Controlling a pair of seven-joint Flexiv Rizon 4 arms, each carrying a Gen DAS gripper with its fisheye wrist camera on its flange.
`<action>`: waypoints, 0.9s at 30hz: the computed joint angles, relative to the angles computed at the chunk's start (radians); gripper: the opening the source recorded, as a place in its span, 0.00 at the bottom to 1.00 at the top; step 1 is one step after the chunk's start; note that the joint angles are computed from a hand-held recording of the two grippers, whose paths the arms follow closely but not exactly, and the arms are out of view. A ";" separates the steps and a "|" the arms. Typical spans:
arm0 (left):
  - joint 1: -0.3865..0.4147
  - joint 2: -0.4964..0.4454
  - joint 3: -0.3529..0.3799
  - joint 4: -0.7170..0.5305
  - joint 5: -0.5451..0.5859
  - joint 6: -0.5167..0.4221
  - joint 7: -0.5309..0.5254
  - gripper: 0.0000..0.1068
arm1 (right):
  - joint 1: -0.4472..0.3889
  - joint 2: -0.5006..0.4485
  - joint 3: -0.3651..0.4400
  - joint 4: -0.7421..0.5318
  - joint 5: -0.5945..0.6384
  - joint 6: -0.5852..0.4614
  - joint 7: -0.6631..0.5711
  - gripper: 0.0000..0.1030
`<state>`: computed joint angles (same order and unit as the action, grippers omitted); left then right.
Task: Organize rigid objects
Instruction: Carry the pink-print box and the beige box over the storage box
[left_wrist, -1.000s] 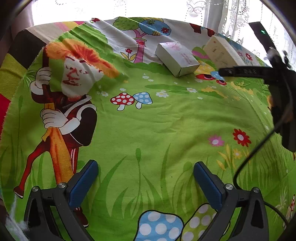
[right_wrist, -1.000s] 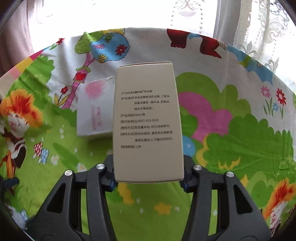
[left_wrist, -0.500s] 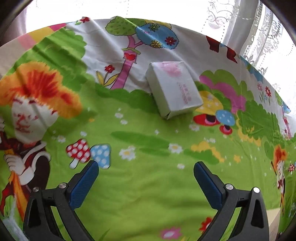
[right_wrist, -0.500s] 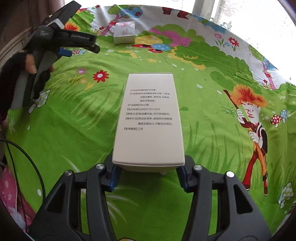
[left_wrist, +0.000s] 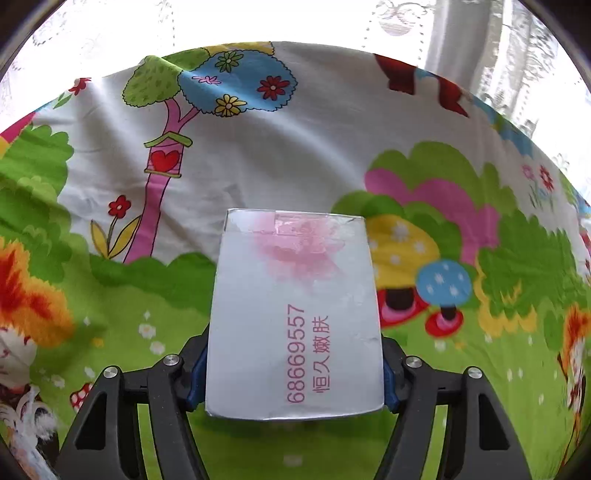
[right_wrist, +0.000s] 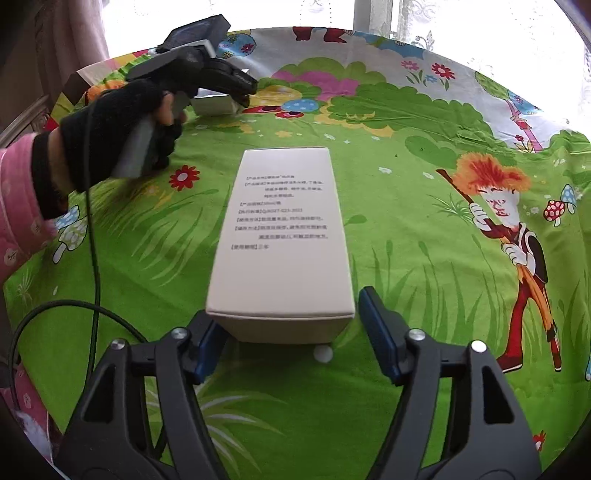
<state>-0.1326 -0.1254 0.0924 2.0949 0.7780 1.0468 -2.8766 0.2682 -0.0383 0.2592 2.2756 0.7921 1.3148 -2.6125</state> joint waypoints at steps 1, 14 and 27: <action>-0.022 0.051 -0.007 0.054 0.018 0.005 0.016 0.65 | 0.001 -0.002 -0.001 0.000 -0.007 -0.002 0.010 0.80; -0.065 0.544 -0.193 0.485 -0.110 -0.091 0.076 0.80 | 0.017 -0.040 0.013 0.009 -0.132 0.043 0.149 0.96; 0.080 0.603 -0.334 0.525 -0.145 -0.063 0.089 0.63 | 0.005 -0.034 0.061 0.001 -0.038 0.093 0.097 0.53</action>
<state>-0.0526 0.4773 -0.2420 2.6197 0.6327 0.9840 -2.7875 0.2731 -0.0720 0.3199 2.2769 0.7538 1.4083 -2.5157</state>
